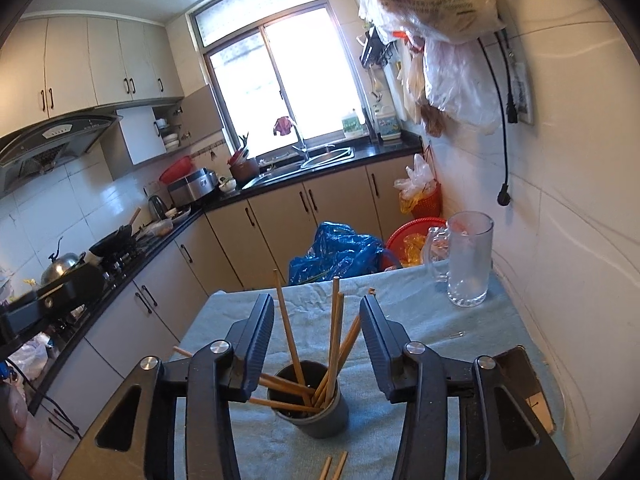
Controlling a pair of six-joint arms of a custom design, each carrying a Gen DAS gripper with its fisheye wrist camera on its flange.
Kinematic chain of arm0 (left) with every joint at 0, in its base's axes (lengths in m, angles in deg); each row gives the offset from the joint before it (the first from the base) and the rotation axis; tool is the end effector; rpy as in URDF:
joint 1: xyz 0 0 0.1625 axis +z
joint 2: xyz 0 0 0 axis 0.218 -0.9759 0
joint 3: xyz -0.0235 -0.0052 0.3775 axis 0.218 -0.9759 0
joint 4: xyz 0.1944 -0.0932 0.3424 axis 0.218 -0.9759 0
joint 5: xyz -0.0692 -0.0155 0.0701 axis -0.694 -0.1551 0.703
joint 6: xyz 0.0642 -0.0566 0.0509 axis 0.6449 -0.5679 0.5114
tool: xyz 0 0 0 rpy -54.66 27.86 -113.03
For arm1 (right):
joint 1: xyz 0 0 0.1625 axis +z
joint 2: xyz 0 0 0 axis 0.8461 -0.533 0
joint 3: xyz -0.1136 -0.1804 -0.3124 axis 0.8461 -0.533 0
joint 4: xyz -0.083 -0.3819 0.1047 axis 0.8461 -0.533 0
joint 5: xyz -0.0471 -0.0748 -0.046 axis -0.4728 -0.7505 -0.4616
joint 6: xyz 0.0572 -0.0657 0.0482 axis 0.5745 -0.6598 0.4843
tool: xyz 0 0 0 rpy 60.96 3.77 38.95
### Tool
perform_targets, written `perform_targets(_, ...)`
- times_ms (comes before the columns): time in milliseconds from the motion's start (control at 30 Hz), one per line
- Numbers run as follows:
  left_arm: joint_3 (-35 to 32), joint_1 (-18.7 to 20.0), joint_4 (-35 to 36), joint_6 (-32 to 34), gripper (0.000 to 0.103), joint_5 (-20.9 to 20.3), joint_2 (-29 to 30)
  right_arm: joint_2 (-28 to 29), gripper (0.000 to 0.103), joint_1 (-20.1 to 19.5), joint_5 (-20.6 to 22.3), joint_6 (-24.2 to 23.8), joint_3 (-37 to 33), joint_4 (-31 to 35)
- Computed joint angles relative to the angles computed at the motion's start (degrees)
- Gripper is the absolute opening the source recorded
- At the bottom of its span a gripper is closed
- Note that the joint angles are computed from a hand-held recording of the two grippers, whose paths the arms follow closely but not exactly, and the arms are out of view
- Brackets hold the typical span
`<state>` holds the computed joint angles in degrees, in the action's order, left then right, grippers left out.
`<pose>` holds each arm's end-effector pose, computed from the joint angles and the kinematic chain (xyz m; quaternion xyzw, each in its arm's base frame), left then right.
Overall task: Organize utensils
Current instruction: 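Move both open tools back to the last chopsticks on the towel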
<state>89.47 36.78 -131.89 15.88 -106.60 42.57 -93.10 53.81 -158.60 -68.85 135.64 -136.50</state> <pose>-0.3650 -0.7051 0.3288 0.3233 0.8403 -0.4110 0.1430 0.3485 -0.6751 0.2801 0.0915 -0.8088 0.5357 0.2246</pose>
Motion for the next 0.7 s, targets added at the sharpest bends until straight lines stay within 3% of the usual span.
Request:
perform_targets(100,6.2,-0.4,-2.9,-0.2,0.044,0.8,-4.1,-2.2,0.057,1.0,-1.1,-0.1,3.9,-2.0)
perform_targets(267,17.2,-1.1,-7.4,0.8,0.051,3.6,-10.7,-5.3,0.060,1.9,-3.4,0.3,10.0,-2.8)
perform_targets(700,34.7,-0.8,-5.6,-6.6,0.055,11.9,-19.8,-12.4,0.067,3.0,-8.6,3.5,26.2,-1.4)
